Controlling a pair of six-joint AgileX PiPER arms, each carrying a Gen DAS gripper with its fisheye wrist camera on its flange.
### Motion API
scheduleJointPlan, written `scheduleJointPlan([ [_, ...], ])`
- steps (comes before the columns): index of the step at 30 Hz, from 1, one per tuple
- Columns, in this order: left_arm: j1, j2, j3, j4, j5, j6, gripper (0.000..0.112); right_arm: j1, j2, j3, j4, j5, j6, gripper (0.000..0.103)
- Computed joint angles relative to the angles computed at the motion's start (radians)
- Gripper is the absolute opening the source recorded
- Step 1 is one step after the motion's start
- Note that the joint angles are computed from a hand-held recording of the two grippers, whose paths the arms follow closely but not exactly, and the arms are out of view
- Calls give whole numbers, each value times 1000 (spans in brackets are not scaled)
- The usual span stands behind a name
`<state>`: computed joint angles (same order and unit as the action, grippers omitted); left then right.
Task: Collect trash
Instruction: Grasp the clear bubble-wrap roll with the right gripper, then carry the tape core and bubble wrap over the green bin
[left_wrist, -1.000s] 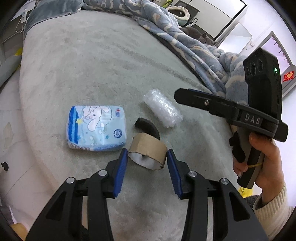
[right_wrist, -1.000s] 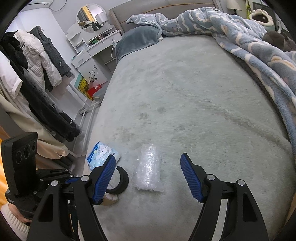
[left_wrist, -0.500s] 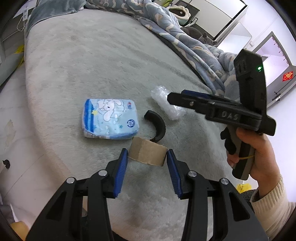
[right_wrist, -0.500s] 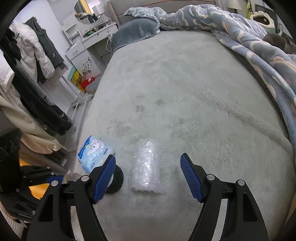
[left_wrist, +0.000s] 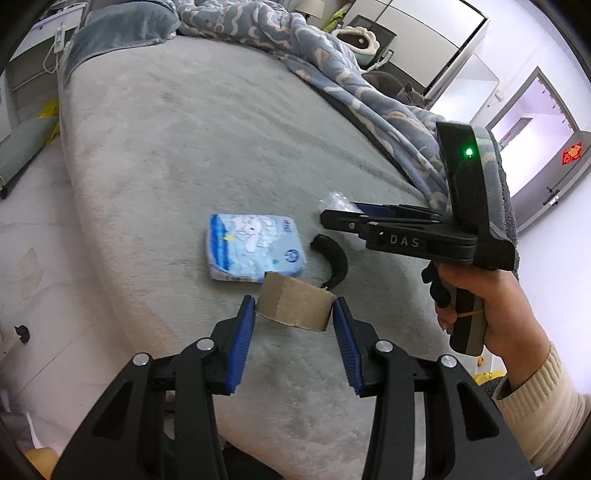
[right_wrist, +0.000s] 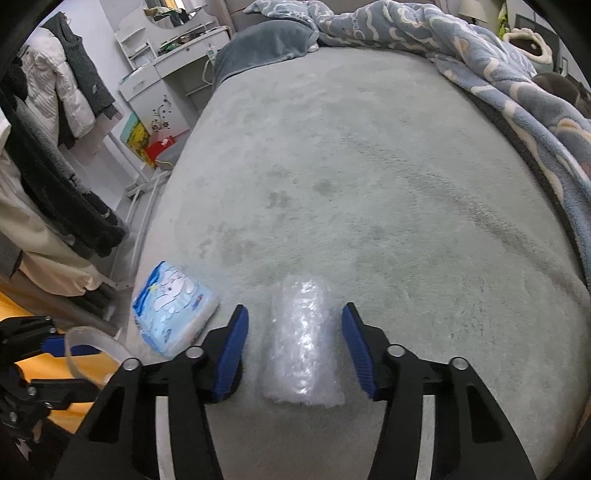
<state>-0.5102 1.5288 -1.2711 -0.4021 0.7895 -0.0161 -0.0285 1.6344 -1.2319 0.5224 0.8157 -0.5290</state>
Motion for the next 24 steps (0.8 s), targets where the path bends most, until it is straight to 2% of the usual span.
scheduleJointPlan([
  [5,38,-38,30,-7,-4,22,46,7,24,-15,-49,-1,46,38],
  [7,52,-49,38,-4,-4,26,46,8,22,-20,-43,3,44,36],
  [17,132,-149,152,11,-14,21,46,41,-30,-28,-8,-7,49,35],
  [24,147,-240,269,61,-53,-68,45,57,-82,-30,75,26,5,35],
])
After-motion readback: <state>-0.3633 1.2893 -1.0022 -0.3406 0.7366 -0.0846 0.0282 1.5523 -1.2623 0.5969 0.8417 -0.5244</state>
